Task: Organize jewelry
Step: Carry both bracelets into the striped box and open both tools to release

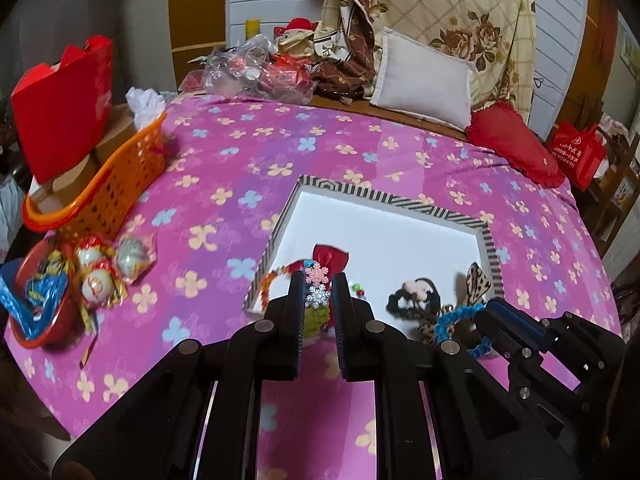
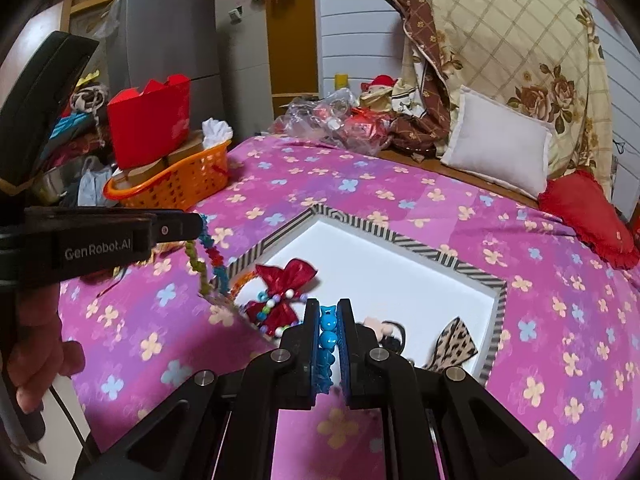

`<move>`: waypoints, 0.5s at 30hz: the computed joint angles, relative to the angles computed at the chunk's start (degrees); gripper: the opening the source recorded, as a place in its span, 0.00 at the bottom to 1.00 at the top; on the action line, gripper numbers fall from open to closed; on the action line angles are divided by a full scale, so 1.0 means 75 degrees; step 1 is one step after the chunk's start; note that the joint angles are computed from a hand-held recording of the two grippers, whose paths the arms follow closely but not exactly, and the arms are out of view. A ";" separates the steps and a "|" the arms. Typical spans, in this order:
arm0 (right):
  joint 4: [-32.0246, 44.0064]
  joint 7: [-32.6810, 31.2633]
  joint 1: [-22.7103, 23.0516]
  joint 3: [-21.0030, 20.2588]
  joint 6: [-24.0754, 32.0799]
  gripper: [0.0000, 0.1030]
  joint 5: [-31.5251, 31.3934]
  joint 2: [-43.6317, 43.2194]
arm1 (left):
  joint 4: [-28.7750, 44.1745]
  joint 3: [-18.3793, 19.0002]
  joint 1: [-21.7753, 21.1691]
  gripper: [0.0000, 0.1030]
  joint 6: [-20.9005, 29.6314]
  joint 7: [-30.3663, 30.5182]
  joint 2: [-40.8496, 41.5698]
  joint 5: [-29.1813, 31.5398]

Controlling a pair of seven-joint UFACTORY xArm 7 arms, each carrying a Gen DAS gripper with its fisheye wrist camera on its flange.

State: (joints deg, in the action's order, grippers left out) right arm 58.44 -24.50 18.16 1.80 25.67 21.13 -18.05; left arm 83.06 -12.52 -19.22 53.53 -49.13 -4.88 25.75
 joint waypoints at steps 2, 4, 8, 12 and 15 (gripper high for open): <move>0.0232 -0.0011 -0.0009 -0.0034 0.0030 0.08 0.0047 0.0239 | 0.0271 -0.0006 -0.0008 0.12 0.0056 0.0003 0.0236 0.0099; 0.0461 -0.0027 -0.0029 -0.0055 0.0083 0.08 0.0156 0.0488 | 0.0528 0.0030 -0.0058 0.12 0.0104 -0.0002 0.0489 0.0193; 0.0756 -0.0030 -0.0131 0.0013 0.0148 0.08 0.0348 0.0854 | 0.0947 0.0192 -0.0211 0.11 0.0199 -0.0060 0.0974 0.0294; 0.0903 -0.0107 -0.0193 0.0074 0.0175 0.08 0.0663 0.1088 | 0.1137 0.0382 -0.0360 0.11 0.0204 -0.0076 0.1332 0.0322; 0.1008 -0.0099 -0.0240 0.0139 0.0195 0.08 0.0843 0.1294 | 0.1177 0.0491 -0.0446 0.11 0.0181 -0.0079 0.1502 0.0310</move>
State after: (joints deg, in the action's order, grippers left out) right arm 66.00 -25.25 16.36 2.84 27.13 27.45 -8.35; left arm 91.88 -8.84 -22.57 54.89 -49.73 6.39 28.08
